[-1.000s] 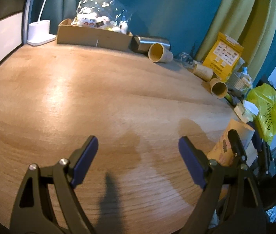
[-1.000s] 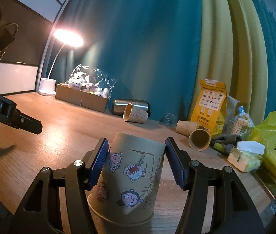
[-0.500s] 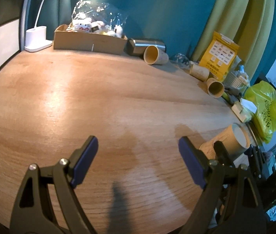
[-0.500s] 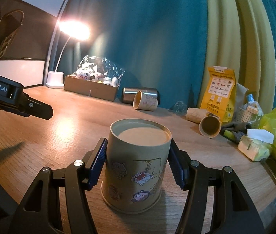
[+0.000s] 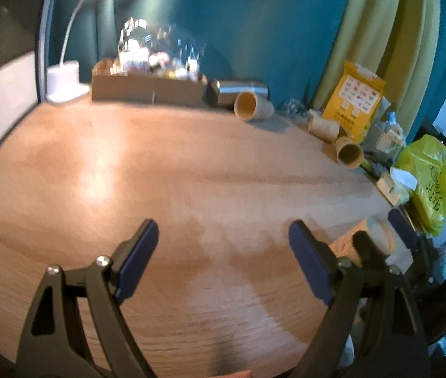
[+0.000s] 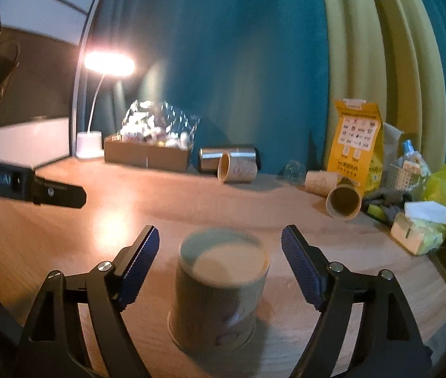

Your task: Flip cup upside down

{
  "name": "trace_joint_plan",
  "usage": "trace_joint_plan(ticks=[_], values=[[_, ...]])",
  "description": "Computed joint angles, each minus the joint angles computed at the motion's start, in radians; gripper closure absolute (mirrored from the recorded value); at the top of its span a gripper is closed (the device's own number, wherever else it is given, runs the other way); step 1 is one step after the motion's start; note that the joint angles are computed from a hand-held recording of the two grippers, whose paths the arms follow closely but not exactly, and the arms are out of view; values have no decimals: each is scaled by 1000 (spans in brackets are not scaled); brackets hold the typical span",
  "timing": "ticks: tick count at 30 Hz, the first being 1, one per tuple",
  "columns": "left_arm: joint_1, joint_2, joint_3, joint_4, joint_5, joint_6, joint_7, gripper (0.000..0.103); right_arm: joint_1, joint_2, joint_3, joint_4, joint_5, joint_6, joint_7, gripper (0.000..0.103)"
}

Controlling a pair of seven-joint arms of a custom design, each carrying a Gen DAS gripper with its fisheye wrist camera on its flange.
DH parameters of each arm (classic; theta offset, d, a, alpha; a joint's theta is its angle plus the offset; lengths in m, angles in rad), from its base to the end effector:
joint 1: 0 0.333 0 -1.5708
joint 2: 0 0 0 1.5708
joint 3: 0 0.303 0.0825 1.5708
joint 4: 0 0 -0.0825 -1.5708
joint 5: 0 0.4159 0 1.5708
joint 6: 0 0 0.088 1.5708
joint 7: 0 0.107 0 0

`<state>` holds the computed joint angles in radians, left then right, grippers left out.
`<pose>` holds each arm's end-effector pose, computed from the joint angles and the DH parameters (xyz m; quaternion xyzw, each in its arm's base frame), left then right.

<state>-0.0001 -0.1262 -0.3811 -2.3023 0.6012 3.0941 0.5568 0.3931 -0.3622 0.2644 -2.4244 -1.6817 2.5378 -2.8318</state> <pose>0.5046 -0.2575 0.4607 -0.6415 0.6256 -0.3970 0.1987 0.3856 0.3157 0.4485 -0.6020 0.5306 -0.4582 0.3821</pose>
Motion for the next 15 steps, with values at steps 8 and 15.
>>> trace_joint_plan(ticks=[8, 15], values=[[143, -118, -145, 34, 289, -52, -263, 17, -19, -107, -27, 25, 246, 99, -203, 20], [136, -215, -162, 1, 223, -54, -274, 17, -64, -199, 1, 9, 399, 127, -352, 20]])
